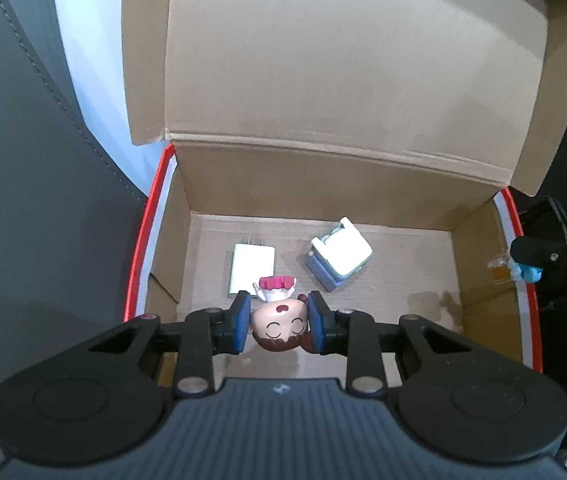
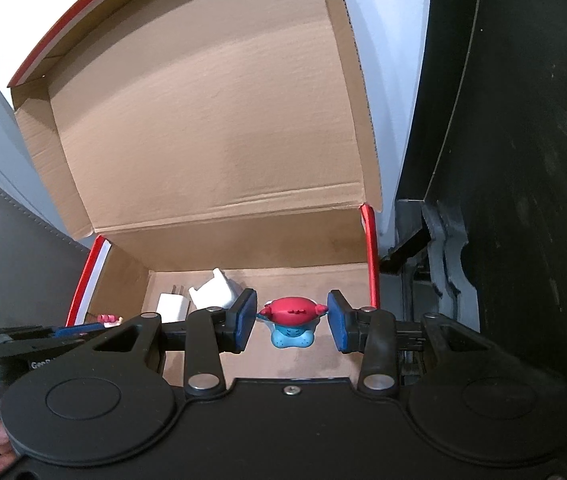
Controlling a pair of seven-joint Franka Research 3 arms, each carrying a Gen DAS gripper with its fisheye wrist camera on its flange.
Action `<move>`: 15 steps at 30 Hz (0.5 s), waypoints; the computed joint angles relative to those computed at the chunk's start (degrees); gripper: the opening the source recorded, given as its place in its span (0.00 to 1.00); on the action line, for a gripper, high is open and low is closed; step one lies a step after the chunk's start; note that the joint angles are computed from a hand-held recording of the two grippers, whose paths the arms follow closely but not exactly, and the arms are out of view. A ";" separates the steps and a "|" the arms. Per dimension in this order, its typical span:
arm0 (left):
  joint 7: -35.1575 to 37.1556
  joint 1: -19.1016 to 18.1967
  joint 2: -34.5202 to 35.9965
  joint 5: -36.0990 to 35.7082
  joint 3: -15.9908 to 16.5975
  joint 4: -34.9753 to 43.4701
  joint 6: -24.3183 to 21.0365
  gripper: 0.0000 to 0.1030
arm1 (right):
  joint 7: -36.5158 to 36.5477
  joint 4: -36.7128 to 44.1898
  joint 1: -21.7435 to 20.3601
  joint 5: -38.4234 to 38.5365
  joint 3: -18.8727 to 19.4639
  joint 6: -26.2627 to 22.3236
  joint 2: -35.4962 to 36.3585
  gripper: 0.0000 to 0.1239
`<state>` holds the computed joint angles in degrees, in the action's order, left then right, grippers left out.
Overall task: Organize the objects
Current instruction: 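Lift both figures and carry them over the shoebox floor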
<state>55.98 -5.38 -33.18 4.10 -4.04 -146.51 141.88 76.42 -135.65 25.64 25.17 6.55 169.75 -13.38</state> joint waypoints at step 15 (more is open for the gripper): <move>0.51 0.38 5.94 -0.89 -0.21 1.51 -0.07 0.28 | 2.81 2.42 -1.12 -2.23 0.82 -0.85 2.17 0.31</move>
